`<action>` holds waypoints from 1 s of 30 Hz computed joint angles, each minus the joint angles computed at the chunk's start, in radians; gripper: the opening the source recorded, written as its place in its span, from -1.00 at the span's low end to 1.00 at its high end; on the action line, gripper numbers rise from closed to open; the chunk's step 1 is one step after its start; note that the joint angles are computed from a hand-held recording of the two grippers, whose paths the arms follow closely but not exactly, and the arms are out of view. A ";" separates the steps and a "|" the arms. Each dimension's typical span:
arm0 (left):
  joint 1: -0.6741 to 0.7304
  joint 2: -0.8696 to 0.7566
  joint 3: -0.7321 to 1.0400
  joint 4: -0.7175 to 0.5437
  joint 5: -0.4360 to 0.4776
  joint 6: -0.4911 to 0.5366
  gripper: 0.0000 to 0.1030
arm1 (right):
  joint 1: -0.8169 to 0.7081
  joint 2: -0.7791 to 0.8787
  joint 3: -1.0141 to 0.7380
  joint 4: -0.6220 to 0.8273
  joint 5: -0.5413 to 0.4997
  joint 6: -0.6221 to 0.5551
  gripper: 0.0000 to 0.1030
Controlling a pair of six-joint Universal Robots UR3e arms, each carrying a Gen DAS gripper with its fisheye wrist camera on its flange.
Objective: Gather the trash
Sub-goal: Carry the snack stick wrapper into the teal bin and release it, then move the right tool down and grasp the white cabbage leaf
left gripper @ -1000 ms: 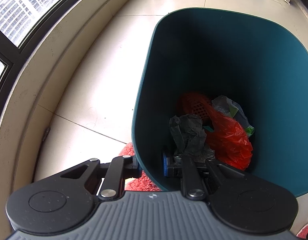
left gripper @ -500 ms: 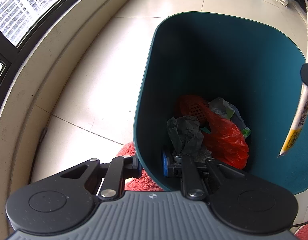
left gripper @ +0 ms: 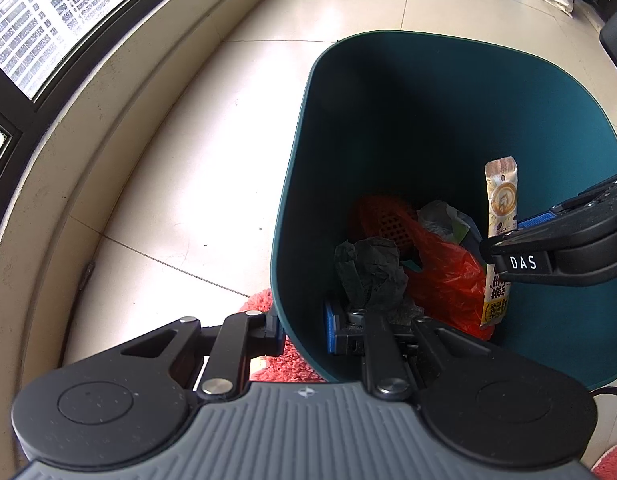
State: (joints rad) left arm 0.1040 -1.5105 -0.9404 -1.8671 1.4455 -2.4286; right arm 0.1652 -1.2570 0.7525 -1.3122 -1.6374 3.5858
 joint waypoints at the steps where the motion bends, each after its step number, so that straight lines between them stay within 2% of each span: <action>1: -0.001 -0.001 0.001 0.000 0.001 -0.001 -0.66 | 0.004 0.023 -0.027 0.013 -0.003 0.009 -0.49; 6: -0.001 -0.003 0.003 -0.001 0.001 -0.001 -0.66 | 0.001 0.009 -0.015 0.001 0.023 0.012 -0.43; 11: -0.002 -0.004 0.003 -0.001 0.002 -0.004 -0.66 | -0.013 -0.072 0.026 -0.017 0.062 0.000 -0.27; 18: -0.014 -0.007 0.002 0.008 0.015 -0.016 -0.66 | -0.042 -0.186 0.015 0.017 0.117 -0.030 -0.24; 24: -0.019 -0.014 0.015 0.003 0.021 -0.023 -0.66 | -0.126 -0.303 -0.005 0.088 0.163 -0.080 -0.19; 30: -0.027 -0.010 0.008 0.012 0.029 -0.027 -0.66 | -0.284 -0.524 0.172 0.114 0.200 -0.145 -0.16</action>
State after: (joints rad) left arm 0.0769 -1.5202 -0.9322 -1.8547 1.4742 -2.4559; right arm -0.1183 -1.7807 0.9240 -1.1986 -1.4374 3.4412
